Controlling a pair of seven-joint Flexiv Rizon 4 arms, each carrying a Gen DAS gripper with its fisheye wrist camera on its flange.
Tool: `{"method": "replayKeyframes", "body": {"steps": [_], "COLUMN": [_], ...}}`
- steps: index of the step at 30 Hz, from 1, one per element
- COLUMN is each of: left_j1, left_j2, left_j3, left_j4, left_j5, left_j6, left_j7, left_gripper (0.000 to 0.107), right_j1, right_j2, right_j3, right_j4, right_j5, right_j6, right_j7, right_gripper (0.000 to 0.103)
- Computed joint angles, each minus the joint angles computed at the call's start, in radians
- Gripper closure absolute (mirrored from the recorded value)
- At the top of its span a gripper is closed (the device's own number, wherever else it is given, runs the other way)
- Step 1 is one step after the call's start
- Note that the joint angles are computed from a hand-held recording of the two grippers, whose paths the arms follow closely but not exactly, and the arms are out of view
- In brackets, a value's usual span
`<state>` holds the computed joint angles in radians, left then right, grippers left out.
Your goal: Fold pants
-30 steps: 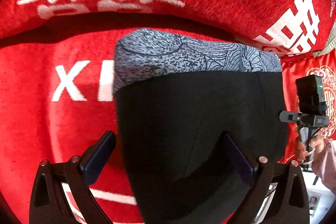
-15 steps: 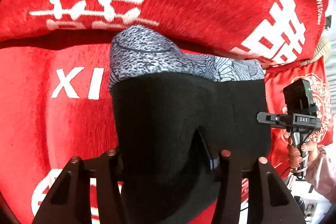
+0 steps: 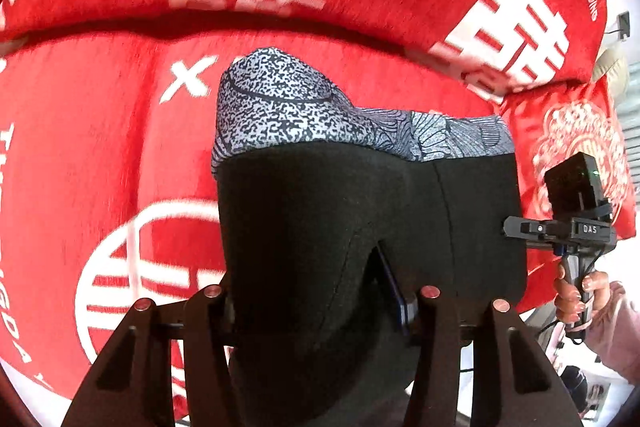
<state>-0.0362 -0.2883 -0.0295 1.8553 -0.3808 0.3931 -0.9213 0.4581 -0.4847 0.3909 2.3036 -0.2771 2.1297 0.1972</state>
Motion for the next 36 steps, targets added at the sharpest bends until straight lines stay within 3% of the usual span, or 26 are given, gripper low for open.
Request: {"method": "replayKeyframes", "body": {"steps": [2, 3, 4, 6, 7, 8, 10, 12, 13, 19, 22, 26, 29, 36], "left_j1": [0.004, 0.002, 0.0, 0.009, 0.012, 0.017, 0.016, 0.003, -0.006, -0.044, -0.041, -0.044, -0.044, -0.037], "left_j2": [-0.008, -0.01, -0.008, -0.008, -0.02, -0.027, -0.026, -0.005, 0.007, 0.116, 0.172, 0.261, 0.323, 0.407], "left_j3": [0.01, 0.016, 0.02, 0.019, 0.02, 0.018, 0.017, 0.021, 0.025, 0.053, 0.056, 0.053, 0.05, 0.047], "left_j4": [0.029, 0.057, 0.086, 0.141, 0.139, 0.135, 0.134, 0.144, 0.147, 0.181, 0.189, 0.208, 0.217, 0.212], "left_j5": [0.024, 0.04, 0.047, 0.015, 0.013, 0.008, 0.018, 0.062, 0.093, 0.282, 0.323, 0.353, 0.366, 0.397], "left_j6": [0.019, 0.059, 0.112, 0.219, 0.225, 0.216, 0.219, 0.255, 0.27, 0.333, 0.281, 0.214, 0.18, 0.102], "left_j7": [0.018, 0.032, 0.044, 0.074, 0.055, 0.045, 0.028, 0.021, 0.011, -0.07, -0.091, -0.103, -0.112, -0.11], "left_gripper": [0.052, 0.045, 0.027, 0.008, 0.004, 0.004, 0.004, 0.004, 0.004, 0.004, 0.004, 0.004, 0.004, 0.004], "right_j1": [0.06, 0.062, 0.058, 0.093, 0.124, 0.128, 0.151, 0.12, 0.1, 0.138, 0.181, 0.251, 0.289, 0.345], "right_j2": [-0.019, -0.033, -0.034, -0.01, -0.016, -0.006, 0.023, 0.084, 0.113, 0.239, 0.273, 0.301, 0.293, 0.218], "right_j3": [-0.017, -0.007, -0.001, -0.026, -0.041, -0.048, -0.057, -0.021, 0.008, 0.028, 0.02, -0.003, -0.014, -0.022], "right_j4": [-0.011, -0.016, -0.011, -0.009, -0.011, -0.011, -0.015, -0.047, -0.068, -0.162, -0.216, -0.283, -0.358, -0.585], "right_j5": [0.053, 0.046, 0.033, 0.037, 0.082, 0.072, 0.105, 0.094, 0.103, 0.208, 0.242, 0.188, 0.145, 0.147], "right_j6": [-0.01, -0.032, -0.066, -0.174, -0.148, -0.188, -0.25, -0.459, -0.572, -0.992, -1.14, -1.279, -1.38, -1.648], "right_j7": [-0.004, 0.004, 0.005, -0.011, -0.059, -0.043, -0.044, -0.029, -0.027, -0.033, -0.038, 0.025, 0.062, 0.013], "right_gripper": [0.062, 0.062, 0.06, 0.05, 0.046, 0.035, 0.033, 0.022, 0.021, 0.019, 0.018, 0.015, 0.006, 0.006]}}
